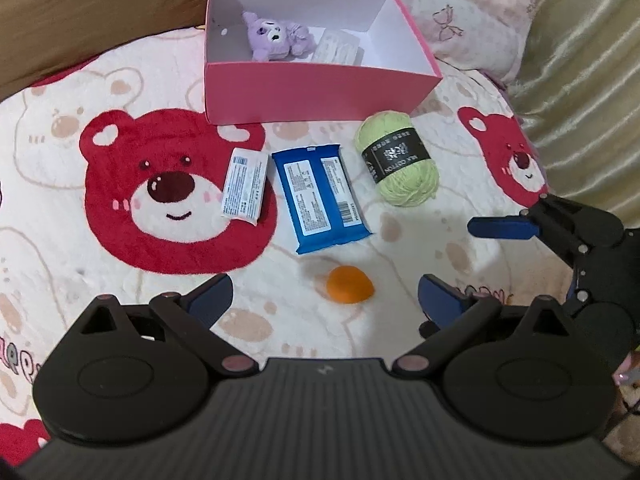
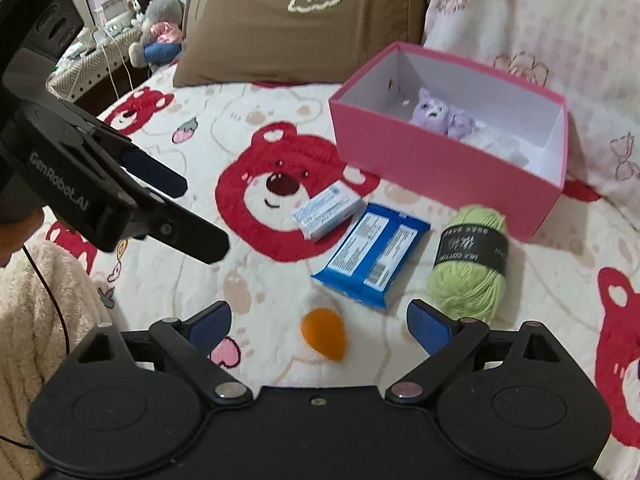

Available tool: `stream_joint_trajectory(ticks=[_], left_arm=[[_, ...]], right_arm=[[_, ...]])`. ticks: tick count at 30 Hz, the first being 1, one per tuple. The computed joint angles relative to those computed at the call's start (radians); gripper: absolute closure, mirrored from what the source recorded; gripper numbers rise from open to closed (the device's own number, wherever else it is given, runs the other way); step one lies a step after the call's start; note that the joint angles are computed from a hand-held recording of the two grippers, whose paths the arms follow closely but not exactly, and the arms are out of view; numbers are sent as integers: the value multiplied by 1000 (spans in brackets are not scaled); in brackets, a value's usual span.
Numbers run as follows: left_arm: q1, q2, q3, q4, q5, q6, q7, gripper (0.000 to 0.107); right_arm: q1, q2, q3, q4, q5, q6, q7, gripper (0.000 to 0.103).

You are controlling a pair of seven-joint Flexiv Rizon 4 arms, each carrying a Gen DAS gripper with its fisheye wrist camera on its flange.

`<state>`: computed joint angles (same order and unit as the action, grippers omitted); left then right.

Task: Organize objects
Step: 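Move the left gripper down toward the blue wrapped packet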

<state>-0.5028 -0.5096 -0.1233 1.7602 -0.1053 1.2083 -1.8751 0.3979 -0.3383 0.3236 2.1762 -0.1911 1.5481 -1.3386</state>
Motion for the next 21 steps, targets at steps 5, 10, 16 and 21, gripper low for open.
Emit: stream_joint_trajectory(ticks=[5, 10, 16, 21], left_arm=[[4, -50, -7, -2, -13, 101, -8, 13], [-23, -101, 29, -36, -11, 152, -34, 22], [-3, -168, 2, -60, -43, 230, -30, 31], [-6, -218, 6, -92, -54, 249, -23, 37]], right_arm=[[-63, -61, 78, -73, 46, -63, -54, 7], [-51, -118, 68, -147, 56, -116, -107, 8], [-58, -186, 70, -225, 80, -168, -180, 17], [-41, -239, 45, -259, 115, -131, -138, 17]])
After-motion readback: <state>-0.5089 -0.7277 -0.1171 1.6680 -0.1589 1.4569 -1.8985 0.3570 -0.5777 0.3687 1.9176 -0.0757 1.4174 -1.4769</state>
